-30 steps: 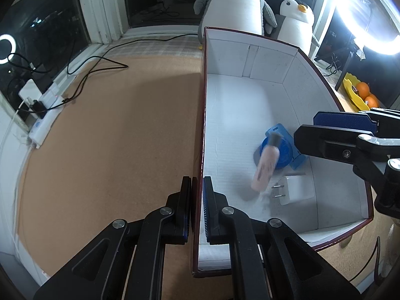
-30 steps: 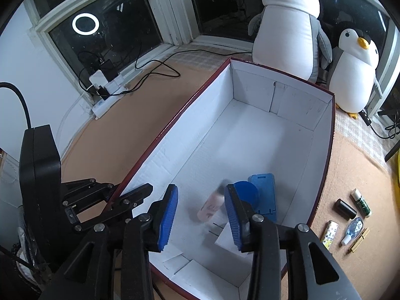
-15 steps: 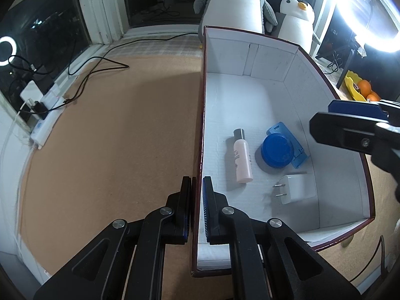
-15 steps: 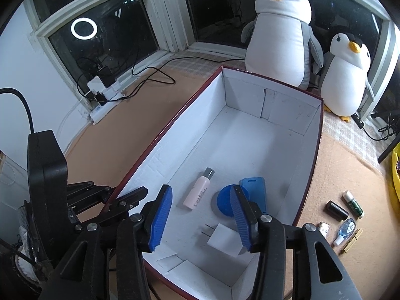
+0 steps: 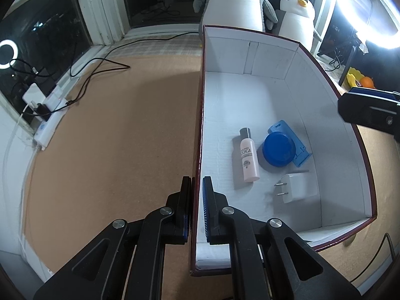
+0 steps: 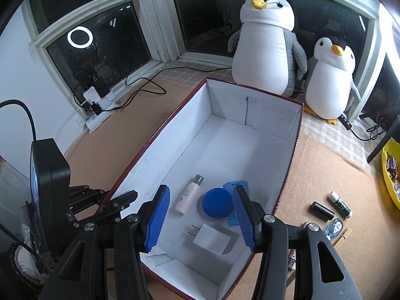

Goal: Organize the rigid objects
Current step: 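Move the right gripper to the wooden clothespin and grasp it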

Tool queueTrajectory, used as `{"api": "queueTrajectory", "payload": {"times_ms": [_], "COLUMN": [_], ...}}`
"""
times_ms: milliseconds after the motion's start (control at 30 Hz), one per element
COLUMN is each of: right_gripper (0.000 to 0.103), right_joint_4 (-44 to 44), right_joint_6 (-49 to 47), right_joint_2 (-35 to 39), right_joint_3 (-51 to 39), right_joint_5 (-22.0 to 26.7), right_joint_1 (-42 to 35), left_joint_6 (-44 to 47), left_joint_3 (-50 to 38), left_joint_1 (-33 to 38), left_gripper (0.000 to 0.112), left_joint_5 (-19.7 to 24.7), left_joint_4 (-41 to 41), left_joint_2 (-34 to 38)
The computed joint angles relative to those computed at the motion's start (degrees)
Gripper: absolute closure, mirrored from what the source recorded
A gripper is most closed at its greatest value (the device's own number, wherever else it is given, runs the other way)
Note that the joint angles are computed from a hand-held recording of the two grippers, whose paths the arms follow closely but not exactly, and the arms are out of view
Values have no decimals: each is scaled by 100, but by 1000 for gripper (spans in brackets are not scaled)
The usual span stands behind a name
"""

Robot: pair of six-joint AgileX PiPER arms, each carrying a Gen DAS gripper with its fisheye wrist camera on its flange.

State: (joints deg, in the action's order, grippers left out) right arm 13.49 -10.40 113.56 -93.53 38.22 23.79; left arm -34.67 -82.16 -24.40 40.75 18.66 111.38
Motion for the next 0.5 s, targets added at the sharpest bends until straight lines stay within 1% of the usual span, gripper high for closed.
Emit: {"api": "queueTrajectory", "payload": {"times_ms": [300, 500], "right_gripper": [55, 55], "right_joint_4": [235, 391], "right_joint_6": [-199, -343], "right_joint_2": [-283, -487], "right_joint_3": [308, 662], "right_joint_5": [-152, -254], "right_joint_1": [-447, -975], "left_joint_6": [-133, -191], "left_joint_3": [-107, -162], "left_joint_1": [-67, -94], "left_gripper": [105, 105], "left_joint_5": [152, 234], "left_joint_4": [128, 186], "left_joint_2": [38, 65]}}
